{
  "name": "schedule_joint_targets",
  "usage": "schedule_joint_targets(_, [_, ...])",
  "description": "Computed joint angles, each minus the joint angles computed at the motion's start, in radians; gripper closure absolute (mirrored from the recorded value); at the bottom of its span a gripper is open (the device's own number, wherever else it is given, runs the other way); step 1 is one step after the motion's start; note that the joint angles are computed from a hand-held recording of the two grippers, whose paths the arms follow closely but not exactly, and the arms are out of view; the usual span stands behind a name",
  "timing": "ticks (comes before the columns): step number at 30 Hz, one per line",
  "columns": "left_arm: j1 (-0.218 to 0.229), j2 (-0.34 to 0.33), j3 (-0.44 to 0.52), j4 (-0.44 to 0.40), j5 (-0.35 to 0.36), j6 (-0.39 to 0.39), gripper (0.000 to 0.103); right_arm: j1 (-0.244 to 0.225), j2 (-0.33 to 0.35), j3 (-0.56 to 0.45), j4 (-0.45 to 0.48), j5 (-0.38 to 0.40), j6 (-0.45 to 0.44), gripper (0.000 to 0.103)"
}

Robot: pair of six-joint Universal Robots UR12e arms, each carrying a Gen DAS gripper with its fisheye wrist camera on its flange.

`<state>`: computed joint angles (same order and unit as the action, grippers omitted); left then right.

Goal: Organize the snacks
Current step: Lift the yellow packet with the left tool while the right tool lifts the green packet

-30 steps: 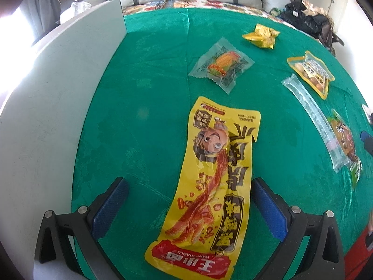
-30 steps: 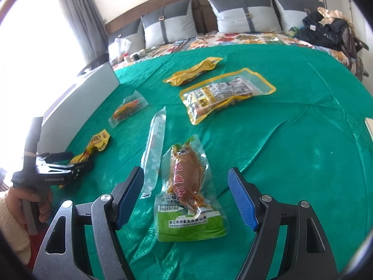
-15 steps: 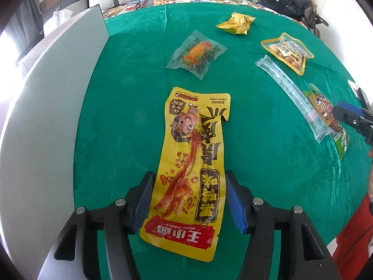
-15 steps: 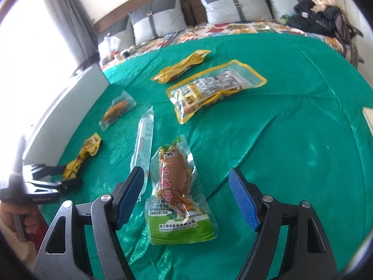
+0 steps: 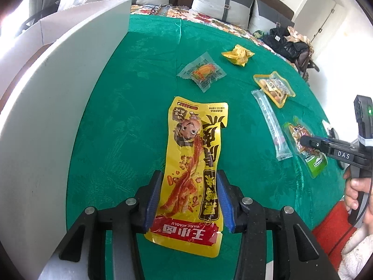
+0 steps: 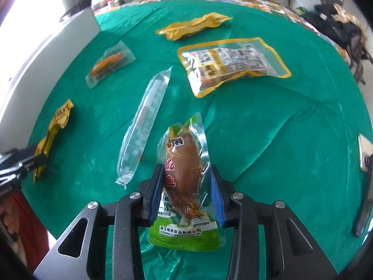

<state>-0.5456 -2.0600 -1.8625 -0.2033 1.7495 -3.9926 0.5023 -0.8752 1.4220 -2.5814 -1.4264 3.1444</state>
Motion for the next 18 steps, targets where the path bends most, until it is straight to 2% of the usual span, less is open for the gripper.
schedule_joint_targets(4, [0.008,0.014,-0.031,0.094,-0.024,-0.028,0.058,-0.03,-0.048,0.072,-0.096,0.101,0.104,0.067])
schedule_joint_targets(6, [0.008,0.015,-0.035,0.118,-0.027,-0.028,0.058,-0.028,-0.06,0.089,-0.107,0.077,0.113,0.067])
schedule_joint_targets(10, [0.001,0.023,-0.037,0.124,-0.019,-0.02,0.058,-0.013,-0.054,0.086,-0.046,0.01,0.089,0.067])
schedule_joint_targets(12, [0.0,0.034,-0.048,0.147,-0.022,-0.028,0.058,-0.018,-0.058,0.102,-0.05,0.04,0.12,0.067])
schedule_joint_targets(13, [0.001,0.04,-0.053,0.164,-0.022,-0.033,0.058,-0.026,-0.06,0.111,-0.071,0.077,0.153,0.071])
schedule_joint_targets(16, [0.005,0.059,-0.067,0.209,-0.023,-0.049,0.058,-0.042,-0.071,0.131,-0.152,0.135,0.237,0.097])
schedule_joint_targets(18, [0.009,0.068,-0.069,0.222,-0.024,-0.05,0.058,-0.04,-0.073,0.12,-0.162,0.116,0.233,0.098])
